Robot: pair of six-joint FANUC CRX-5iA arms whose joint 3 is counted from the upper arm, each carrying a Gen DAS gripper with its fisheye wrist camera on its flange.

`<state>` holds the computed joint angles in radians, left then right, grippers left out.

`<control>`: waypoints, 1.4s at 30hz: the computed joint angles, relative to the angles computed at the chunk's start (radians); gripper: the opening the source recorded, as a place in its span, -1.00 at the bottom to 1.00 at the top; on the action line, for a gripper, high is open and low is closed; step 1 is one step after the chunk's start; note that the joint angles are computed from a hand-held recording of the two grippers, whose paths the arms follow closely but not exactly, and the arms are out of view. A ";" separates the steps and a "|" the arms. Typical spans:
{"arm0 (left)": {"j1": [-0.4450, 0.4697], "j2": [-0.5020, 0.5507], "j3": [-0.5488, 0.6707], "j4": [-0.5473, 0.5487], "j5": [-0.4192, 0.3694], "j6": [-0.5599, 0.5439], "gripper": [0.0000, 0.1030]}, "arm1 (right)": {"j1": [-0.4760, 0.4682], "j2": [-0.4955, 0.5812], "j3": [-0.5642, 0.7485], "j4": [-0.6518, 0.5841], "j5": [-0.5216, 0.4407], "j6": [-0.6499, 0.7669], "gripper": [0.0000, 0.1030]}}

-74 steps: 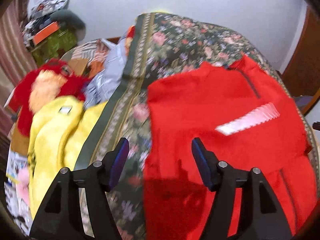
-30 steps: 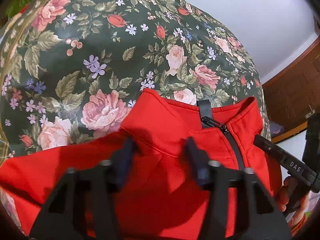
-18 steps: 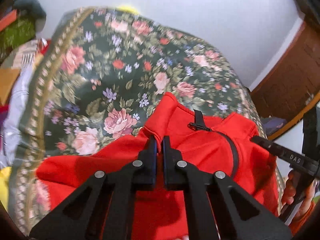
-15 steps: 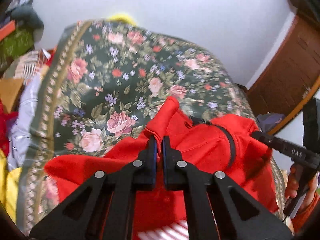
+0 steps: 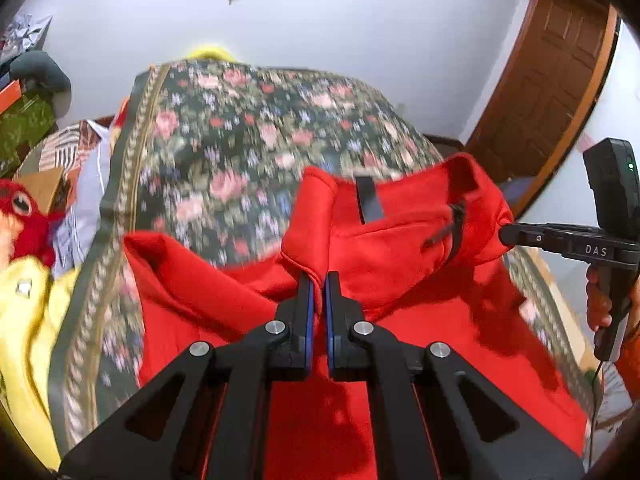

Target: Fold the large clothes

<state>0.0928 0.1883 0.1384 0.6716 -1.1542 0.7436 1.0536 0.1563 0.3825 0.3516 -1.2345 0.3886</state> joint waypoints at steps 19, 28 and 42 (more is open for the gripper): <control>0.092 -0.255 -0.342 -0.150 -0.076 -0.118 -0.94 | 0.156 -0.099 -0.197 0.030 -0.102 -0.216 -0.86; 0.136 -0.242 -0.242 -0.118 -0.022 -0.066 -0.86 | 0.181 -0.067 -0.126 0.191 -0.127 -0.184 -0.81; -0.023 0.008 -0.027 -0.231 -0.010 0.125 -0.45 | 0.010 0.145 0.076 0.054 -0.102 -0.064 -0.05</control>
<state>0.0697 0.1968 0.1116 0.4401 -1.1640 0.8682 1.0631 0.3009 0.4583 0.4060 -1.3368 0.3242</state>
